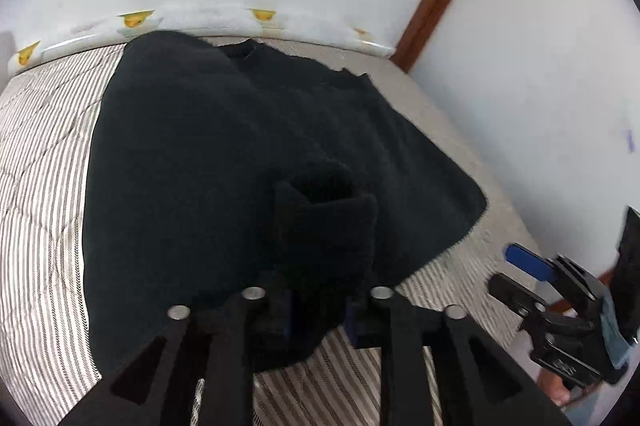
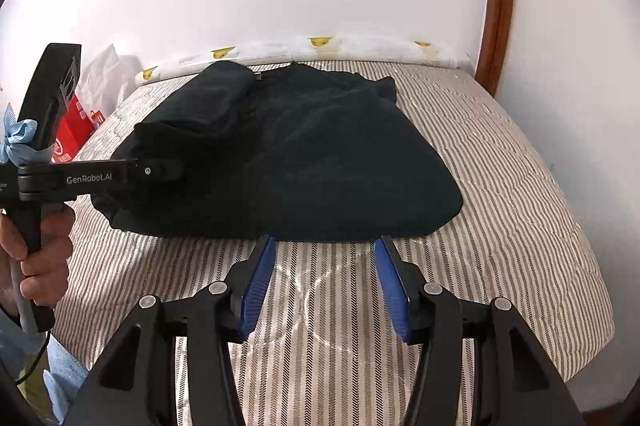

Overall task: Fold small clothes
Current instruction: 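Grasp the folded bundle with the left gripper while the right gripper grasps and lifts it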

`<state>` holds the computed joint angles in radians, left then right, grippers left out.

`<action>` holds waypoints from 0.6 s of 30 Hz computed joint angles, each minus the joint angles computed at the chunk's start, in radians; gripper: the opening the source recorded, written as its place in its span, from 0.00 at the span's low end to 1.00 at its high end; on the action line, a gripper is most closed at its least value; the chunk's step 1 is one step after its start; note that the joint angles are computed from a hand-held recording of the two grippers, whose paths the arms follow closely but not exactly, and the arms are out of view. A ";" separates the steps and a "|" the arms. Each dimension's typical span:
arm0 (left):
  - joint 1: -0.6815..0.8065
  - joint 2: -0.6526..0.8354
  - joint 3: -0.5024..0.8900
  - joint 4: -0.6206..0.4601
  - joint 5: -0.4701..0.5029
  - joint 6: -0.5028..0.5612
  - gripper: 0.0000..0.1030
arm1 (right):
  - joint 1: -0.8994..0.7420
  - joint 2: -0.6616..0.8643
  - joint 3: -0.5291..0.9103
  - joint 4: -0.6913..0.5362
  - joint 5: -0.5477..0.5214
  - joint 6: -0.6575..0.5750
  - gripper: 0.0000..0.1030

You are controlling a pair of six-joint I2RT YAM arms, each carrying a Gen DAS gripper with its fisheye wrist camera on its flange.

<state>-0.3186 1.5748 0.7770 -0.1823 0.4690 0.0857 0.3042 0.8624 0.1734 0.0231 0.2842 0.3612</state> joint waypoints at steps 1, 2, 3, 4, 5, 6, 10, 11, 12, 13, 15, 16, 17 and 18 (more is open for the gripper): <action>0.014 -0.031 -0.001 -0.035 0.009 0.034 0.27 | 0.002 0.008 0.010 -0.003 -0.005 -0.003 0.51; 0.019 -0.053 -0.008 -0.048 0.005 0.050 0.28 | 0.003 0.019 0.024 -0.001 -0.009 -0.006 0.53; 0.037 -0.101 -0.032 -0.060 0.002 0.084 0.32 | 0.015 0.013 0.033 -0.010 -0.004 -0.002 0.55; 0.065 -0.134 -0.051 -0.064 0.018 0.120 0.42 | 0.021 0.023 0.047 -0.006 -0.004 0.000 0.59; 0.087 -0.160 -0.073 -0.058 0.034 0.145 0.49 | 0.032 0.034 0.064 -0.002 -0.003 0.007 0.64; 0.124 -0.193 -0.102 -0.045 0.055 0.176 0.63 | 0.051 0.038 0.074 -0.001 0.004 0.022 0.67; 0.292 -0.246 -0.172 -0.042 0.099 0.294 0.65 | 0.094 0.111 0.131 0.048 -0.050 0.077 0.76; 0.330 -0.234 -0.173 -0.049 0.107 0.313 0.65 | 0.099 0.150 0.148 0.076 -0.081 0.088 0.76; 0.360 -0.221 -0.173 -0.053 0.116 0.328 0.65 | 0.104 0.186 0.162 0.100 -0.100 0.097 0.76; 0.411 -0.196 -0.175 -0.057 0.132 0.360 0.65 | 0.113 0.228 0.180 0.124 -0.114 0.108 0.77; 0.474 -0.155 -0.173 -0.070 0.154 0.409 0.66 | 0.126 0.339 0.234 0.160 -0.128 0.136 0.77; 0.512 -0.124 -0.170 -0.078 0.169 0.442 0.67 | 0.126 0.384 0.255 0.177 -0.138 0.148 0.77; 0.528 -0.110 -0.171 -0.079 0.176 0.455 0.67 | 0.121 0.437 0.276 0.204 -0.154 0.160 0.77; 0.548 -0.089 -0.170 -0.081 0.186 0.470 0.67 | 0.116 0.482 0.295 0.225 -0.168 0.171 0.77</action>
